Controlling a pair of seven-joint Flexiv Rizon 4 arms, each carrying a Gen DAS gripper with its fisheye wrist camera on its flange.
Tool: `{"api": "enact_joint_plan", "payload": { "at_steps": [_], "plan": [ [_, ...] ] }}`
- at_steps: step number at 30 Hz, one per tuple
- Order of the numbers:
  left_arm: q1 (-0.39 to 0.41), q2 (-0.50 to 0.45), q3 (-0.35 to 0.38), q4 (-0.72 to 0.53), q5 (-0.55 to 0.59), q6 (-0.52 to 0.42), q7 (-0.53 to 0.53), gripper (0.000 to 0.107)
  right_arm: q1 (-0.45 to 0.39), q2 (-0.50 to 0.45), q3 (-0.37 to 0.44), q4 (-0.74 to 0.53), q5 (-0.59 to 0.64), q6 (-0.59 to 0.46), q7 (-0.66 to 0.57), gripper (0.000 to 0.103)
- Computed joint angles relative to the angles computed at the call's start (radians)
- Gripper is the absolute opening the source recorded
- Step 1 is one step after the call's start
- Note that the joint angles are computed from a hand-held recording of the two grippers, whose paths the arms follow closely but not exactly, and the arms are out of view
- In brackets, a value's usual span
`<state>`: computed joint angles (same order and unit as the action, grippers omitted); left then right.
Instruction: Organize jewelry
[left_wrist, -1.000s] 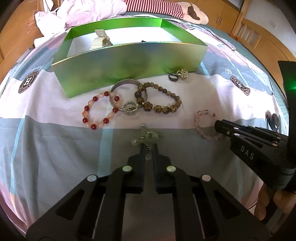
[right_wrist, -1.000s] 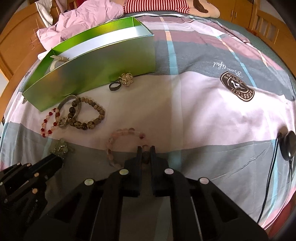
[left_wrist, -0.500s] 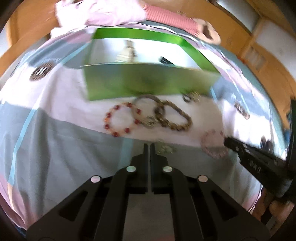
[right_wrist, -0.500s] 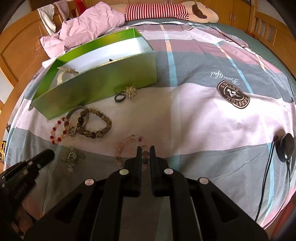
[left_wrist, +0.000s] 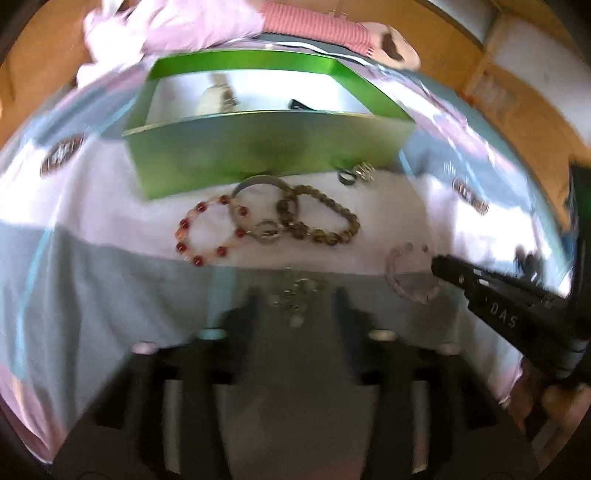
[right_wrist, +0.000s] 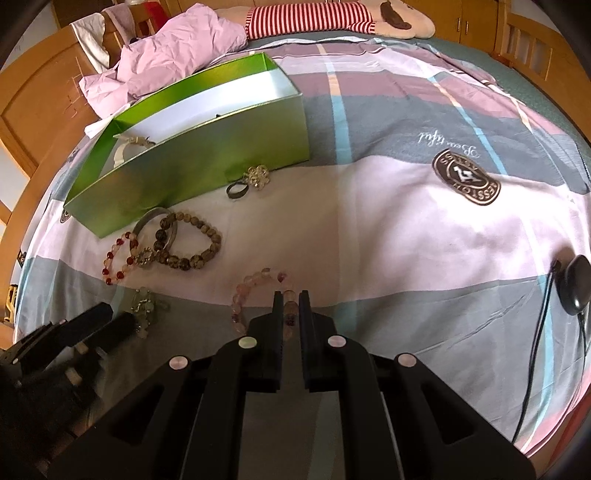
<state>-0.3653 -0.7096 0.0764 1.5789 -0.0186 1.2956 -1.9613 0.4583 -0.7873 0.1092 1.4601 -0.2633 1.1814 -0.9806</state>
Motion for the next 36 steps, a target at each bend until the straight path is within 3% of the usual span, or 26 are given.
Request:
{"api": "enact_joint_plan", "payload": {
  "at_steps": [3,7,11,36],
  "plan": [
    [-0.018,-0.028,0.019,-0.052,0.021,-0.059,0.007,0.050,0.000,-0.005,0.007,-0.005,0.002,-0.008,-0.008,0.009],
    [-0.032,-0.061,0.038,-0.118,0.058,-0.157,0.006,0.029,0.001,-0.008,0.010,-0.009,0.006,-0.011,-0.016,0.009],
    [-0.023,-0.059,0.028,-0.117,0.078,-0.151,-0.008,0.015,0.005,-0.005,0.006,-0.005,0.004,-0.010,-0.016,0.009],
    [-0.017,-0.029,0.027,-0.071,0.089,-0.087,-0.039,0.014,0.022,0.005,-0.003,0.018,-0.015,-0.020,-0.006,0.009]
  ]
}}
